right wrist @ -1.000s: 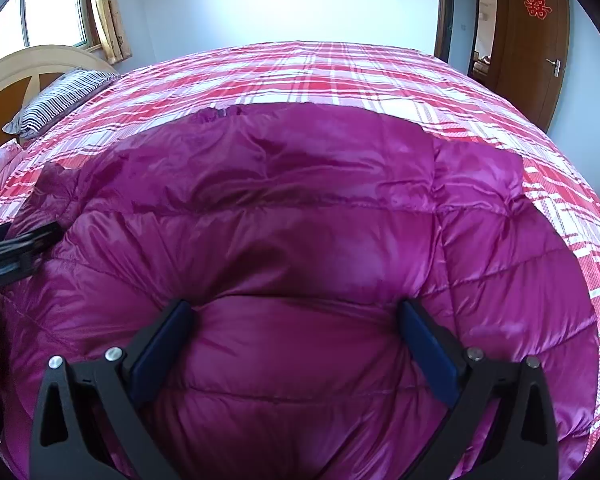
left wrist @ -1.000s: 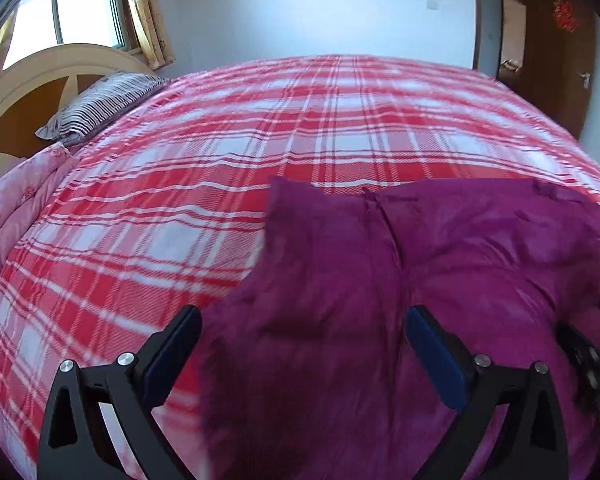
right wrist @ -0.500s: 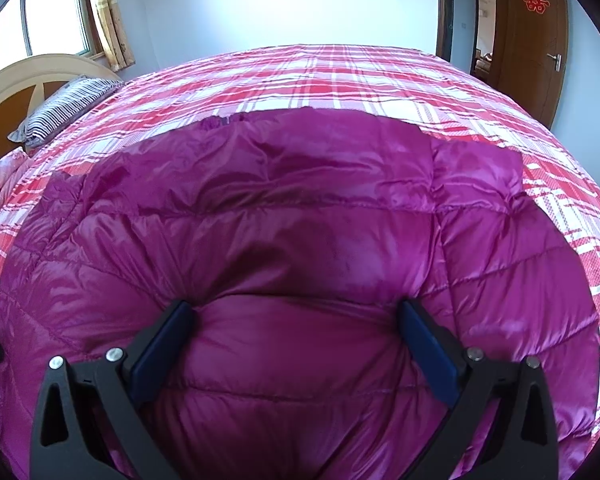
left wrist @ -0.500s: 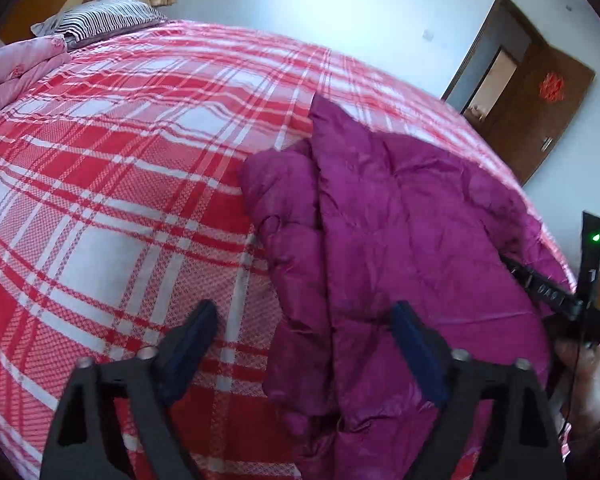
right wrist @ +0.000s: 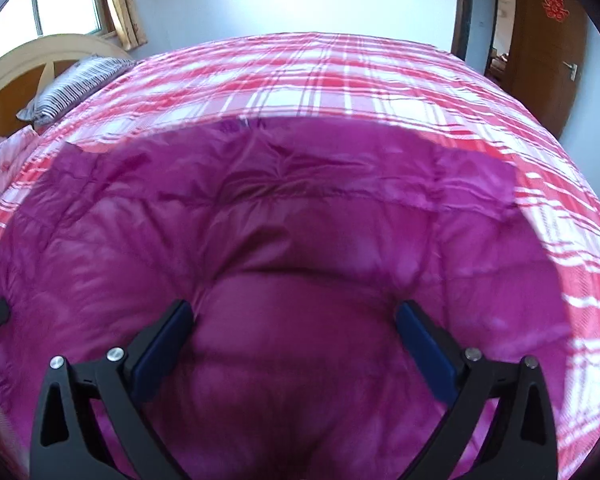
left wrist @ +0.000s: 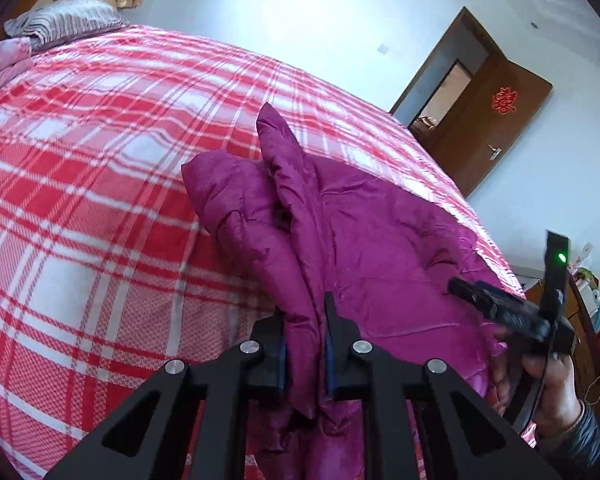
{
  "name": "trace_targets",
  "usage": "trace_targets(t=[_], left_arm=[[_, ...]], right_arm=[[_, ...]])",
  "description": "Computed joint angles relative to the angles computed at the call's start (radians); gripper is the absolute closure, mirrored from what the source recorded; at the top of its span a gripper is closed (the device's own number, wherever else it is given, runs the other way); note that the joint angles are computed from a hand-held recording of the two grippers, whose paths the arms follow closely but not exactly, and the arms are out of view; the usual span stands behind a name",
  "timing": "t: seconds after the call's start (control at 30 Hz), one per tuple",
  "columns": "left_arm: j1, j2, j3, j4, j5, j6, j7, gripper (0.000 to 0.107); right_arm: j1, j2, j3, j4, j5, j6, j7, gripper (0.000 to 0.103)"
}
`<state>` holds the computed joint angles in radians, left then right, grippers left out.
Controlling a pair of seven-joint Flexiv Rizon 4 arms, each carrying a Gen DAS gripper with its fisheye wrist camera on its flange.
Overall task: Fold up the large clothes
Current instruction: 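Grasp the folded jacket with the left tool and lift it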
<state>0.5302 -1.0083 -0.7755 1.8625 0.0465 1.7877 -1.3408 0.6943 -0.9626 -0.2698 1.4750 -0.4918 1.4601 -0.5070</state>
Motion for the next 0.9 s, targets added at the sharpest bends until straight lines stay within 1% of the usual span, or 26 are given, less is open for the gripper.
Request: trace_targets(t=[0.03,0.07,0.1,0.13,0.17,0.2,0.23,0.3,0.33,0.37,0.4,0.43,0.47,0.5,0.53,0.57,0.6,0.63,0.67,0.7,0.73,0.8,0.83,0.87,0.9], left_arm=[[0.013,-0.006,-0.016,0.004,0.007,0.001,0.003,0.093],[0.025,-0.015,-0.034,0.007,0.013,0.003,0.006,0.093],[0.032,-0.018,-0.046,0.013,0.015,0.01,0.002,0.094],[0.035,-0.019,-0.054,0.015,0.017,0.014,-0.004,0.094],[0.042,-0.02,-0.067,0.022,0.024,0.021,-0.007,0.094],[0.042,-0.008,-0.077,0.03,0.032,0.03,-0.013,0.094],[0.041,0.0,-0.084,0.035,0.038,0.035,-0.02,0.094],[0.033,0.016,-0.111,0.027,0.047,0.034,-0.032,0.094],[0.024,0.03,-0.113,0.024,0.049,0.035,-0.038,0.094],[0.007,0.047,-0.114,0.018,0.05,0.04,-0.044,0.094],[-0.021,0.071,-0.109,0.008,0.051,0.049,-0.052,0.094],[-0.043,0.088,-0.102,-0.002,0.054,0.053,-0.057,0.094],[-0.069,0.103,-0.093,-0.014,0.059,0.058,-0.058,0.094],[-0.115,0.123,-0.072,-0.034,0.061,0.063,-0.057,0.094],[-0.154,0.134,-0.051,-0.053,0.06,0.063,-0.056,0.094],[-0.221,0.154,0.001,-0.076,0.04,0.075,-0.05,0.094],[-0.291,0.156,0.05,-0.121,0.053,0.073,-0.036,0.094],[-0.36,0.164,0.11,-0.149,0.044,0.082,-0.027,0.093],[-0.43,0.164,0.169,-0.184,0.037,0.081,-0.02,0.093],[-0.5,0.136,0.215,-0.247,0.036,0.061,0.015,0.093],[-0.57,0.125,0.277,-0.284,0.018,0.057,0.031,0.093],[-0.709,0.079,0.399,-0.375,-0.012,0.043,0.066,0.093],[-0.779,0.061,0.472,-0.409,-0.044,0.044,0.079,0.093],[-0.849,0.038,0.549,-0.448,-0.077,0.039,0.088,0.093],[-0.919,0.01,0.626,-0.485,-0.117,0.035,0.101,0.093]], right_arm=[[0.03,0.017,-0.032,0.04,-0.008,0.033,0.01,0.0],[0.045,0.023,-0.038,0.052,-0.016,0.007,0.002,0.0],[0.05,0.024,-0.027,0.049,-0.025,-0.048,-0.007,0.0],[0.057,0.009,-0.027,0.047,-0.014,-0.052,-0.013,0.0],[0.072,-0.006,-0.06,0.058,-0.043,-0.012,0.027,0.0],[0.083,-0.015,-0.08,0.059,-0.05,0.005,0.035,0.0],[0.074,-0.019,-0.07,0.053,-0.047,0.007,0.031,0.0],[0.034,-0.011,-0.016,0.039,-0.038,-0.005,0.0,0.0],[0.019,-0.006,0.001,0.044,-0.037,0.008,-0.016,0.0],[0.0,0.0,0.023,0.051,-0.032,0.028,-0.037,0.0],[-0.023,0.011,0.046,0.068,-0.019,0.064,-0.056,0.0],[-0.033,0.021,0.053,0.093,0.0,0.115,-0.064,0.0],[-0.033,0.033,0.042,0.129,0.029,0.181,-0.062,0.0],[-0.016,0.041,0.009,0.164,0.054,0.243,-0.046,0.0],[0.029,0.053,-0.056,0.215,0.121,0.312,-0.038,0.0],[0.07,0.058,-0.116,0.253,0.174,0.356,-0.026,0.0],[0.095,0.062,-0.155,0.287,0.23,0.4,-0.022,0.0],[0.092,0.069,-0.164,0.315,0.28,0.455,-0.019,0.0],[0.069,0.079,-0.149,0.338,0.317,0.506,-0.019,0.0],[0.042,0.089,-0.129,0.352,0.344,0.549,-0.023,0.0],[0.021,0.103,-0.119,0.372,0.376,0.593,-0.028,0.0],[0.016,0.125,-0.129,0.397,0.434,0.635,-0.054,0.0],[0.002,0.141,-0.125,0.408,0.45,0.658,-0.074,0.0],[-0.037,0.157,-0.088,0.41,0.445,0.67,-0.103,0.0],[-0.103,0.173,-0.037,0.413,0.376,0.698,-0.094,0.0]])
